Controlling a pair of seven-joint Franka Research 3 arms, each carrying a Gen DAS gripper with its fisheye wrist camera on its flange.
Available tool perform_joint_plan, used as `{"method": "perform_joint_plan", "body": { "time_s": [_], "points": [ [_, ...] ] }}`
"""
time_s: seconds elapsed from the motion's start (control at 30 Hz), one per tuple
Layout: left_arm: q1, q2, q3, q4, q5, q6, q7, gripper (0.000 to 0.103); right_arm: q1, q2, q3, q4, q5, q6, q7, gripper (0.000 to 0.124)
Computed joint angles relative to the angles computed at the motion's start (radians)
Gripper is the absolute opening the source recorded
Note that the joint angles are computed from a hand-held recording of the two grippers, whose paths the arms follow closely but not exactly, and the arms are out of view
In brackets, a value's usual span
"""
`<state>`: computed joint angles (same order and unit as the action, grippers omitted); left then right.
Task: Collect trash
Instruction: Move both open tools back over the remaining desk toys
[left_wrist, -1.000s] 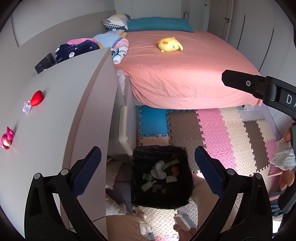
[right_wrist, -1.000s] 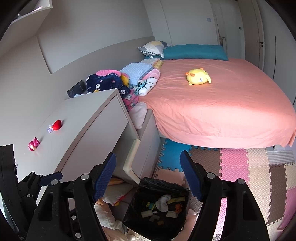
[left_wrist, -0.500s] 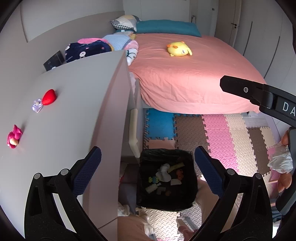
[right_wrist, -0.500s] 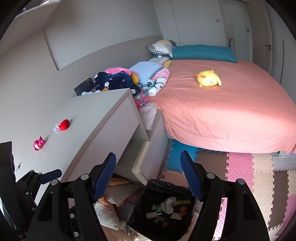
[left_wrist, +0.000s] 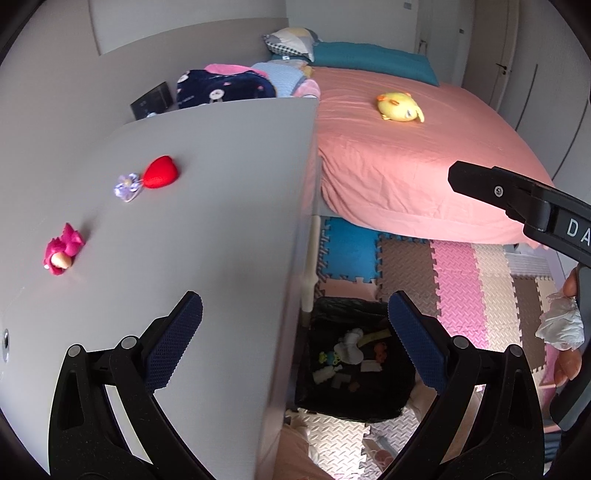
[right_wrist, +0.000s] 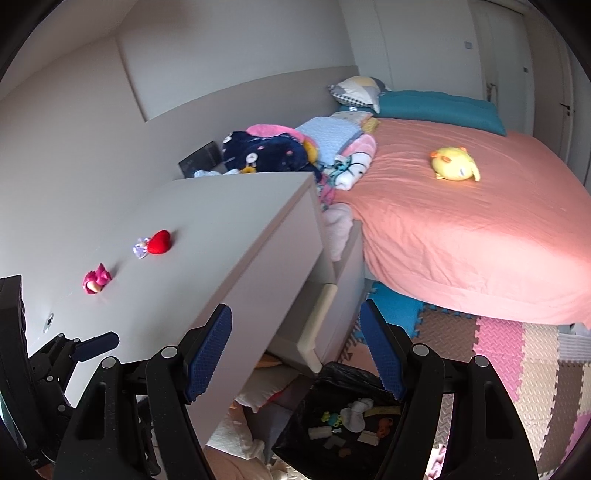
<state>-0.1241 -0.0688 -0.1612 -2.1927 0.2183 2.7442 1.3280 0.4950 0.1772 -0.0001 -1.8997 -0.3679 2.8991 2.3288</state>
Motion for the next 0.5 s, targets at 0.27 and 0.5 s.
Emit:
{"method": "perform_joint_plan", "body": {
  "time_s": [0.27,0.5],
  "points": [
    [0.034,-0.018,0.025,-0.013,-0.010,-0.006,-0.001,0.097,0.030,0.081,0.010,0.120,0.054,-0.041,-0.072,0.072],
    [0.067,-0.019,0.047,-0.018,-0.024,-0.009,0.013,0.097,0.069,0.167,0.006,0.240,0.106,-0.087,-0.131,0.072]
  ]
}}
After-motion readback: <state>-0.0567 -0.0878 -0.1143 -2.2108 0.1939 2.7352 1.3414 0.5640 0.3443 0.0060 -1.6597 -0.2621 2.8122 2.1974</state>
